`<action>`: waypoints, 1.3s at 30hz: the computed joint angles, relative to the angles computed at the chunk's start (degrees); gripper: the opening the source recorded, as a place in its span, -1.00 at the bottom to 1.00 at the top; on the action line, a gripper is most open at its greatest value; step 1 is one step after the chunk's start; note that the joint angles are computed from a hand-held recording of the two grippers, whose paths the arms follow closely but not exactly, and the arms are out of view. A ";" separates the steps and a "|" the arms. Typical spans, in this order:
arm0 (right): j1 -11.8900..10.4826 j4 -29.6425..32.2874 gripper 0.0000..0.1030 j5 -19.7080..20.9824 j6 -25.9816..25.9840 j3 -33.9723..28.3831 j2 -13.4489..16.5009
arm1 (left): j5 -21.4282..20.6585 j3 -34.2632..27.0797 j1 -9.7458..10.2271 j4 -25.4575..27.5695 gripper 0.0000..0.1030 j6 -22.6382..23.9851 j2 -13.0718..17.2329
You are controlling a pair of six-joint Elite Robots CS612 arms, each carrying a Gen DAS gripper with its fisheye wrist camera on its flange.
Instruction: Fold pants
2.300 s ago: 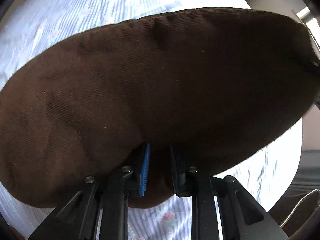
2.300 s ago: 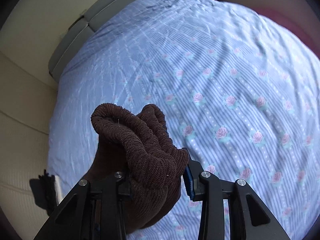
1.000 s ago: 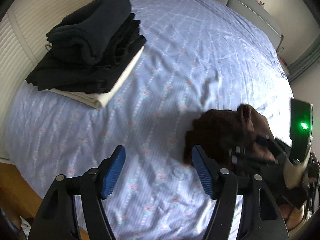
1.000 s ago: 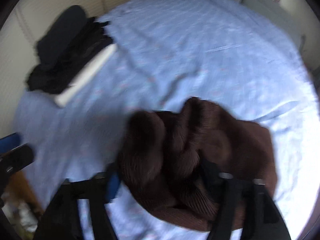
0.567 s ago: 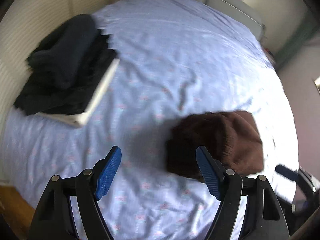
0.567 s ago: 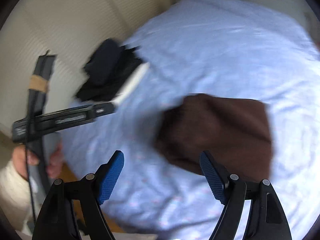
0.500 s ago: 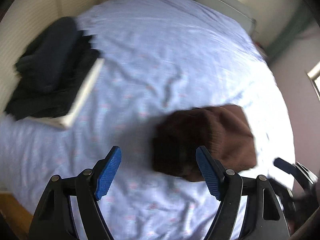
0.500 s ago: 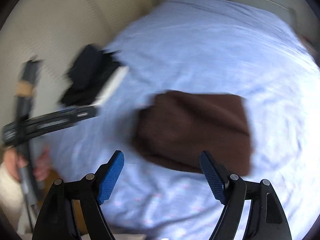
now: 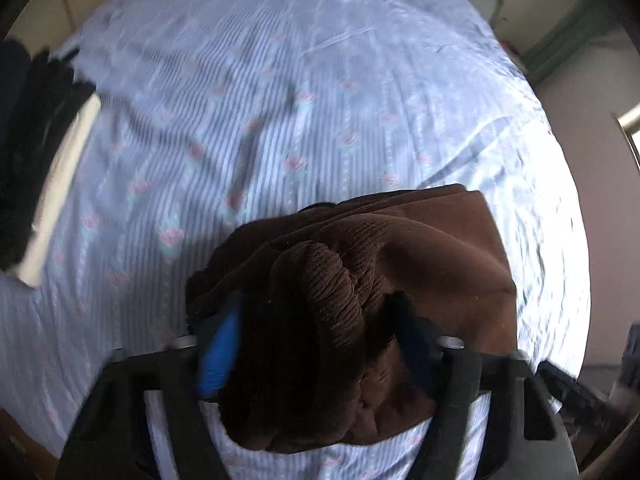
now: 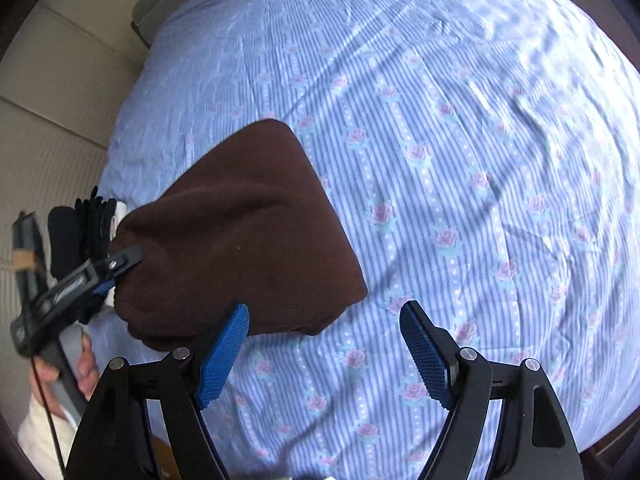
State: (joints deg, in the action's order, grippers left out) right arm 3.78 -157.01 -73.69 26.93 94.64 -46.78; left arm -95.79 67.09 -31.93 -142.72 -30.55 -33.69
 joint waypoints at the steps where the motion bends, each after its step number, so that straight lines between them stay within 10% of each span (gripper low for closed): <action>1: 0.01 0.63 0.54 -0.03 -0.94 -0.18 0.08 | -0.04 0.27 -0.03 0.01 -0.25 -0.26 -0.18; 6: -0.10 0.84 0.54 0.86 -4.42 -0.45 0.49 | -3.71 6.78 0.73 -9.77 -0.48 -6.13 -4.31; 13: 0.76 3.60 0.54 1.46 -8.63 -3.30 2.14 | -4.06 12.12 1.80 -9.07 -0.45 -9.30 -6.58; 18: 1.43 7.65 0.53 2.97 -12.02 -6.33 4.18 | -3.57 13.90 1.78 -8.62 0.21 -11.46 -6.43; 27: 2.21 9.44 0.53 2.13 -13.08 -7.87 5.26 | -8.33 14.72 2.92 -12.11 0.70 -14.70 -4.07; 34: 2.75 10.72 0.53 -0.10 -12.61 -9.20 6.00 | -18.77 14.92 4.51 -19.58 0.70 -23.58 -0.75; 39: 2.99 10.02 0.53 -0.06 -11.68 -9.18 5.52 | -20.08 14.86 4.71 -18.42 0.11 -22.03 -1.64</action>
